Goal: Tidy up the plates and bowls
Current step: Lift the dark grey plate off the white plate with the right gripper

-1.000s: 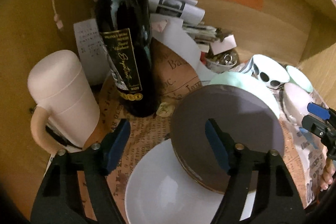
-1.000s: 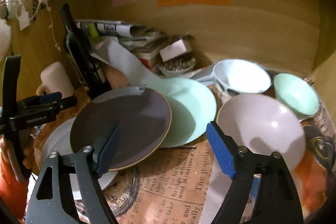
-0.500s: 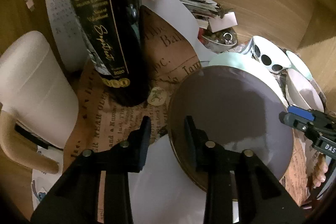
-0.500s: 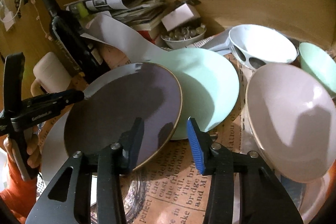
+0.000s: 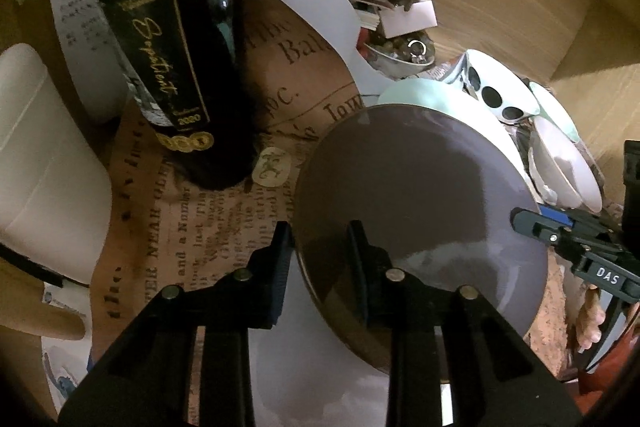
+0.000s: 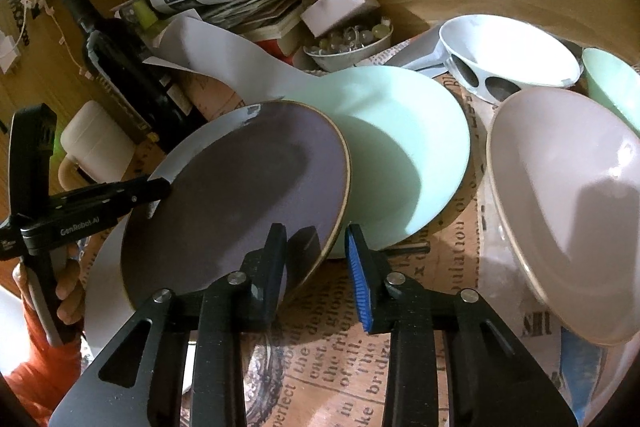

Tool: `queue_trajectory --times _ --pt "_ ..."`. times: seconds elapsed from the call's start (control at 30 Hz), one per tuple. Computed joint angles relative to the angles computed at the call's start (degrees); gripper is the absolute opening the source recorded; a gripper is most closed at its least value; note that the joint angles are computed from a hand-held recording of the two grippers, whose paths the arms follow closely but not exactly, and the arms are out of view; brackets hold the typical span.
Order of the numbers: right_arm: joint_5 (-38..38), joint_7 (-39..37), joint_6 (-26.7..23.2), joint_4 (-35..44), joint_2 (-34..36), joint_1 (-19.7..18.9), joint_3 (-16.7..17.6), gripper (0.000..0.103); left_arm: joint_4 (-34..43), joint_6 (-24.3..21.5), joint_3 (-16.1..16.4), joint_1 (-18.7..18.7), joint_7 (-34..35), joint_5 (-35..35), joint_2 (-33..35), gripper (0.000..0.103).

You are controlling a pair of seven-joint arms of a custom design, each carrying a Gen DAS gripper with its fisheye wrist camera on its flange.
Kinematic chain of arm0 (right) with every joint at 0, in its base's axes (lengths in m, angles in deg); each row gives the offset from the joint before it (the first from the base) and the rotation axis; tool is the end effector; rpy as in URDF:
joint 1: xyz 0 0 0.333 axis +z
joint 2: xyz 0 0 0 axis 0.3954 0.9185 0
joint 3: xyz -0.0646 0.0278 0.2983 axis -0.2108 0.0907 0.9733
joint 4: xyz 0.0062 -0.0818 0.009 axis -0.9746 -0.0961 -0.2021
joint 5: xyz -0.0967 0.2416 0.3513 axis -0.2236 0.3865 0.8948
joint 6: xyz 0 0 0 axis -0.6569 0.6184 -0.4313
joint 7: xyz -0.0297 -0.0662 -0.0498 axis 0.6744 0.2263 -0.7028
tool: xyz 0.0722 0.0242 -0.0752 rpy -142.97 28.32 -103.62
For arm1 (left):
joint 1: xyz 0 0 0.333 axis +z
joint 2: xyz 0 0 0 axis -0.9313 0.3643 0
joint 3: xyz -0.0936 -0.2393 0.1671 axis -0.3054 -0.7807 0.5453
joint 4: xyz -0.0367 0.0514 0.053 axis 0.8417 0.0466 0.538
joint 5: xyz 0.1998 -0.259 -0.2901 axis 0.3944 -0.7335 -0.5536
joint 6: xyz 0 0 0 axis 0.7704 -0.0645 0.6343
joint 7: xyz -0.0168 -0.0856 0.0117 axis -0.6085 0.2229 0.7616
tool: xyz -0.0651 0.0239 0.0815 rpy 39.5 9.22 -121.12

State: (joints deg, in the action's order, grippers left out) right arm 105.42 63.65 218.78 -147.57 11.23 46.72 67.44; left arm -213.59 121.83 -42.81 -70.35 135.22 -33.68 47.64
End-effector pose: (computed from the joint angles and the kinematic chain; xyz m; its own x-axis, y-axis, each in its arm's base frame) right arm 0.5349 0.2276 0.4027 0.3232 -0.8912 -0.3183 -0.7366 -0.0258 -0.6758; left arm 0.5669 -0.0306 0.4408 -0.1258 -0.9789 0.1608 -0.8230 0.0124 -0.5679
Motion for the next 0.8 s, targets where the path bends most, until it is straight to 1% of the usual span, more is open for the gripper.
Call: queue_trajectory --times 0.07,0.1,0.37,0.43,0.57,0.8 --pt "1.1 -1.2 -0.2 0.3 0.1 0.1 0.0 0.024 0.1 -0.2 0.1 -0.1 0.6 -0.5 0.0 0.028" --pt "-0.1 -0.1 0.2 0.2 0.1 0.1 0.2 0.023 0.0 0.0 0.1 -0.1 0.5 -0.4 0.0 0.028" --pt "-4.2 3.6 3.0 -1.0 -0.2 0.4 0.3 0.023 -2.2 2.2 -0.7 0.0 -2.0 3.4 -1.8 0.028" --pt "-4.9 4.2 3.7 -1.5 -0.5 0.6 0.2 0.023 -2.8 2.4 -0.4 -0.4 -2.1 3.5 -2.4 0.028" --pt "-3.4 2.5 5.0 -2.4 -1.5 1.7 -0.4 0.023 -3.4 2.9 -0.3 -0.9 -2.8 3.9 -2.9 0.028" --pt "2.6 -3.7 7.0 -4.2 -4.2 5.2 -2.7 0.023 -6.4 5.4 0.1 -2.3 -3.6 3.6 -6.2 0.028"
